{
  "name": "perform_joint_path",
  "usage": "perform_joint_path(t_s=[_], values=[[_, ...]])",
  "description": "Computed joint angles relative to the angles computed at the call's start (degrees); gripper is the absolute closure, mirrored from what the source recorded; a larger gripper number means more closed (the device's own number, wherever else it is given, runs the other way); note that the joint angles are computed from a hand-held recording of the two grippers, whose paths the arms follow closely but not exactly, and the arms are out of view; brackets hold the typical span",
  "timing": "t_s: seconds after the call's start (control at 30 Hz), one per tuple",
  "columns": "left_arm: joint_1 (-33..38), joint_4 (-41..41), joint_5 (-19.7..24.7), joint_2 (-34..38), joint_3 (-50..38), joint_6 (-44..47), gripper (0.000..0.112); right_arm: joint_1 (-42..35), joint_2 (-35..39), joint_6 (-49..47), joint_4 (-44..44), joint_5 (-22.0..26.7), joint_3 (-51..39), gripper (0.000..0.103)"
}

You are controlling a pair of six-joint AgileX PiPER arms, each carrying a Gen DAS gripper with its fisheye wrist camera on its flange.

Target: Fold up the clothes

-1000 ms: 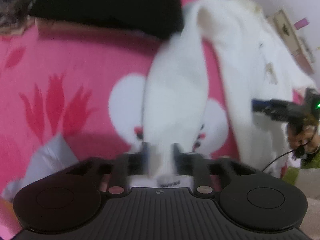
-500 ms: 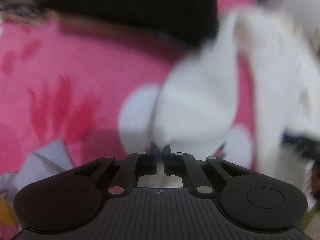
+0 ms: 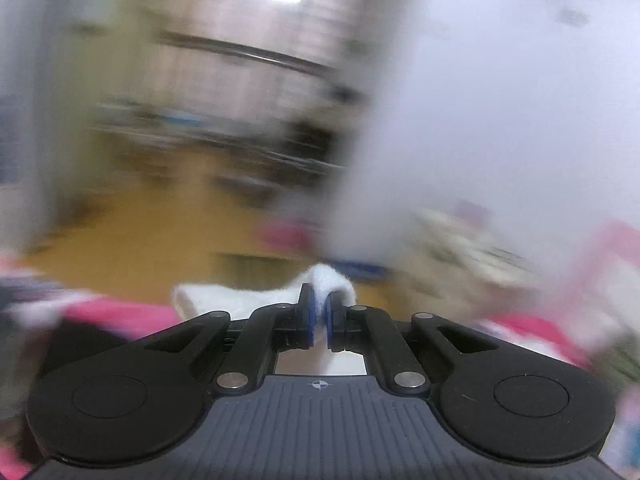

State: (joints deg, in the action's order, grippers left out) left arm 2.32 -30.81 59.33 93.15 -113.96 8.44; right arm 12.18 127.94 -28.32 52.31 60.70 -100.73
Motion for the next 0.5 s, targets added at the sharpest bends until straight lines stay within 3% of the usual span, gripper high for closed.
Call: perform_joint_path(t_s=[0.03, 0.07, 0.13, 0.17, 0.33, 0.5], values=[[-2.0, -5.1, 1.8, 2.3, -0.2, 3.8, 0.099, -1.7, -0.5, -0.3, 3.3, -0.2, 2.2, 0.061], [-4.0, -7.9, 2.0, 3.5, 1.7, 6.5, 0.086, -3.7, -1.5, -1.1, 6.7, -0.4, 5.2, 0.061], [-7.2, -9.5, 0.0, 4.0, 7.6, 10.0, 0.074, -7.2, -4.4, -2.6, 9.8, -0.9, 11.2, 0.060], [-8.2, -10.2, -0.9, 4.2, 10.4, 11.3, 0.074, -8.6, -6.1, -3.0, 9.8, -1.5, 14.0, 0.055], [-4.7, -8.5, -3.5, 1.9, 22.4, 9.3, 0.073, -16.2, -15.1, -5.1, 5.5, -2.0, 26.3, 0.055], [-3.2, 6.5, 5.3, 2.5, 22.3, 8.0, 0.070, -18.7, -19.3, -2.9, -0.9, -0.7, 25.0, 0.053]])
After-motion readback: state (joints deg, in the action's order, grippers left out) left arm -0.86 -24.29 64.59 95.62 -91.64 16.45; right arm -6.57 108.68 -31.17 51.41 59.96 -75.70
